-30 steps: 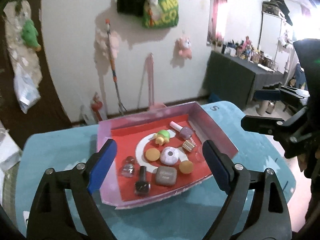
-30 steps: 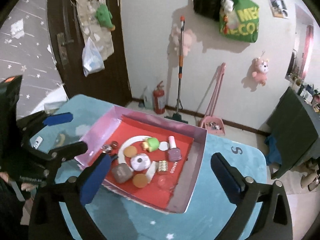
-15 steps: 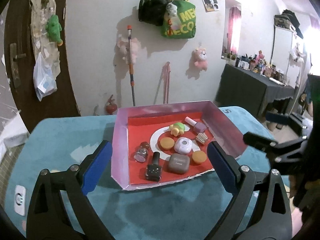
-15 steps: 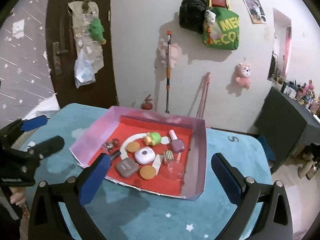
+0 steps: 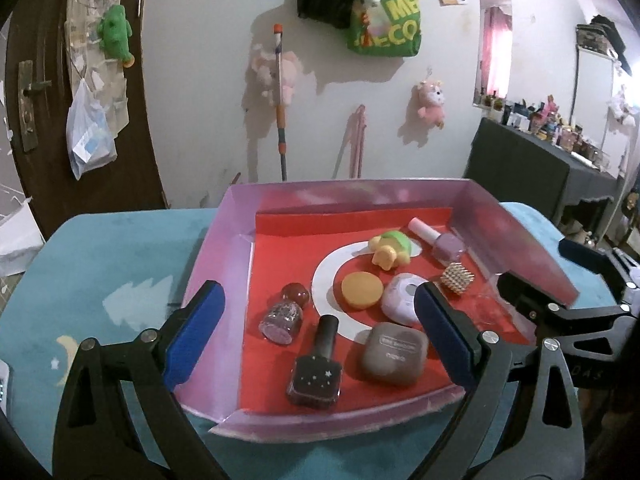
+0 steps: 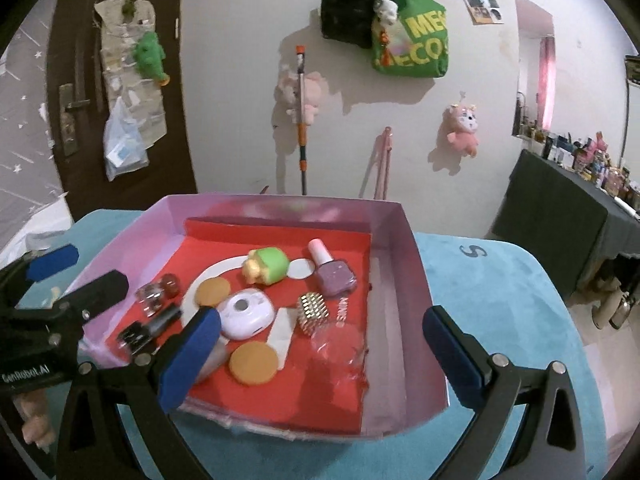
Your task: Organize rigid objects
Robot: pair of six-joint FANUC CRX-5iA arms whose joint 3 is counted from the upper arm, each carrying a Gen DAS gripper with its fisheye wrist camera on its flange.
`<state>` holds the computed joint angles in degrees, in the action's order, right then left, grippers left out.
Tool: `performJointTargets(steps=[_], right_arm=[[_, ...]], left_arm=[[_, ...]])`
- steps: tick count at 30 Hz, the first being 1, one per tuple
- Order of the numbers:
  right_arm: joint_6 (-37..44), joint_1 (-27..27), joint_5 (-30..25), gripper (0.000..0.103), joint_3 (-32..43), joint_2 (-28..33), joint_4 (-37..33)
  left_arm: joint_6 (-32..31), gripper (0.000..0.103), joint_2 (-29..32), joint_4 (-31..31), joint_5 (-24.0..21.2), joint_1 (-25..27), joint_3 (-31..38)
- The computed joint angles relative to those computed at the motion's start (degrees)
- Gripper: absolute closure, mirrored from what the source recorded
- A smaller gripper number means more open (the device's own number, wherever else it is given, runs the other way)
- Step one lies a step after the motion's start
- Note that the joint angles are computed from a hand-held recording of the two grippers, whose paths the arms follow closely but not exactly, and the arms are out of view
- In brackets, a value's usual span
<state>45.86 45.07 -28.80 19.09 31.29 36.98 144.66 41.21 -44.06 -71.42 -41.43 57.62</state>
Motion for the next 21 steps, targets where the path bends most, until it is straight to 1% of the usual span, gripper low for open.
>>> performJointTargets(steps=[2, 3, 7, 9, 14, 16, 19, 21], right_arm=[[-4.47, -0.32, 1.56, 0.0, -2.12, 0.27, 6.64], [-5.5, -0.55, 2.35, 0.0, -2.76, 0.3, 8.25], [-4.33, -0.99, 3.22, 0.0, -2.25, 0.85, 6.17], [-2.31, -1.01, 2.81, 0.0, -1.31, 1.16, 3.52], [-0.35, -0.98, 1.6, 0.0, 0.44, 2.04, -0.25], [-2.31, -0.77, 1.65, 0.0, -0.6, 2.15, 3.63], [-2.46, -0.62, 1.48, 0.0, -0.67, 2.26, 4.16], [-4.08, -0.83, 2.09, 0.0, -1.4, 1.96, 5.14]], left_arm=[[0.31, 0.006, 0.19, -0.01, 0.15, 0.2, -0.44], [0.3, 0.006, 0.47, 0.05, -0.06, 0.28, -0.39], [0.12, 0.006, 1.64, -1.23, -1.56, -0.18, 0.77], [-0.16, 0.006, 1.98, -2.05, -1.61, -0.56, 1.03], [-1.36, 0.006, 3.06, -2.08, -2.19, -0.78, 2.37], [-1.05, 0.006, 3.26, -2.14, -2.49, -0.73, 2.61], [-0.44, 0.006, 3.2, -2.11, -2.64, -0.56, 2.5], [-0.26, 0.006, 3.34, -2.07, -3.12, -0.49, 2.74]])
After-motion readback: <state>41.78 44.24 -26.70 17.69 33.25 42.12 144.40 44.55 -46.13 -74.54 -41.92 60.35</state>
